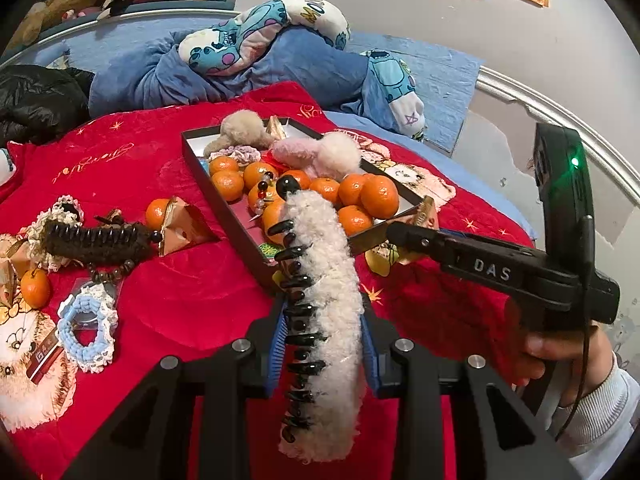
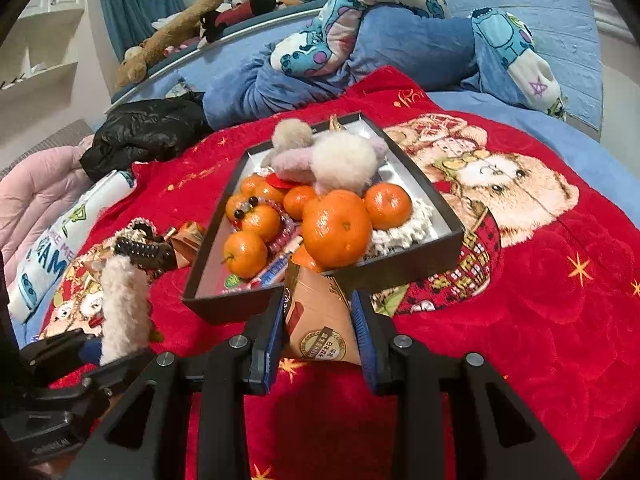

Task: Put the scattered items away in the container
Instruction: 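Carry the headband over the dark box with the left tool while the right tool carries the packet, then lower into the box and open the left tool on the headband while the right tool drops the packet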

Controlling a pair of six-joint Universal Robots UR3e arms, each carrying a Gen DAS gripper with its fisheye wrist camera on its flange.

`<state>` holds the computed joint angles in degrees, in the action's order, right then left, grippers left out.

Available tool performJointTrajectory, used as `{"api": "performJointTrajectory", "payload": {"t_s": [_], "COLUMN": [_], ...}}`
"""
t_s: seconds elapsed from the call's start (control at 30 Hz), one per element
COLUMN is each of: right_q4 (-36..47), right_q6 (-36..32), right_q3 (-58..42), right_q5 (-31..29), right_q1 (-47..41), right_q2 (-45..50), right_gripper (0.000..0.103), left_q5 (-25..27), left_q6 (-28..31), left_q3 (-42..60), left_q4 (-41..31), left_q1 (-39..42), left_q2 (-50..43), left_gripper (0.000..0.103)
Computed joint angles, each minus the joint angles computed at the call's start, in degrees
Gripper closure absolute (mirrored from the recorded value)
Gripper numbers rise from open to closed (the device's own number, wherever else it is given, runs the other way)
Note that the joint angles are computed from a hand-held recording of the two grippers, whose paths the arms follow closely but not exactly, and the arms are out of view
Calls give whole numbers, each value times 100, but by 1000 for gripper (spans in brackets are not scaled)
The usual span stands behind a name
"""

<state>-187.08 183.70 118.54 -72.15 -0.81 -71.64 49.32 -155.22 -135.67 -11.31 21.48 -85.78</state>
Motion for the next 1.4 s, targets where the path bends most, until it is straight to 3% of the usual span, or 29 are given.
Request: {"api": "performJointTrajectory", "payload": {"t_s": [0.13, 0.27, 0.33, 0.57, 0.7, 0.9, 1.03, 1.17, 1.3, 1.4], "right_q4": [-15, 50, 119, 554, 721, 281, 635, 596, 660, 611], "right_q6": [163, 308, 287, 182, -106, -314, -443, -492, -353, -272], "right_q3": [-258, -620, -793, -1314, -1035, 73, -44, -195, -474, -485], "right_q5": [109, 148, 142, 379, 302, 120, -448, -337, -330, -396], "right_q1": [-17, -11, -5, -82, -96, -96, 142, 108, 164, 223], "right_q2": [119, 293, 374, 691, 473, -113, 126, 393, 613, 553], "right_gripper": [72, 73, 84, 88, 81, 56, 53, 53, 70, 76], "left_q5": [-139, 40, 44, 299, 171, 209, 320, 307, 244, 226], "left_q6": [70, -74, -148, -428, -256, 131, 147, 128, 129, 107], "left_q3": [271, 613, 807, 1516, 1027, 214, 144, 160, 155, 161], "left_q4": [-283, -219, -309, -350, -304, -327, -241, -277, -324, -332], "left_q1": [-52, -299, -349, -587, -406, -280, -358, -329, -241, -207], "left_q2": [-75, -344, -502, -1128, -838, -228, -268, -264, -236, -223], "left_gripper": [70, 70, 70, 70, 70, 70, 70, 70, 70, 70]}}
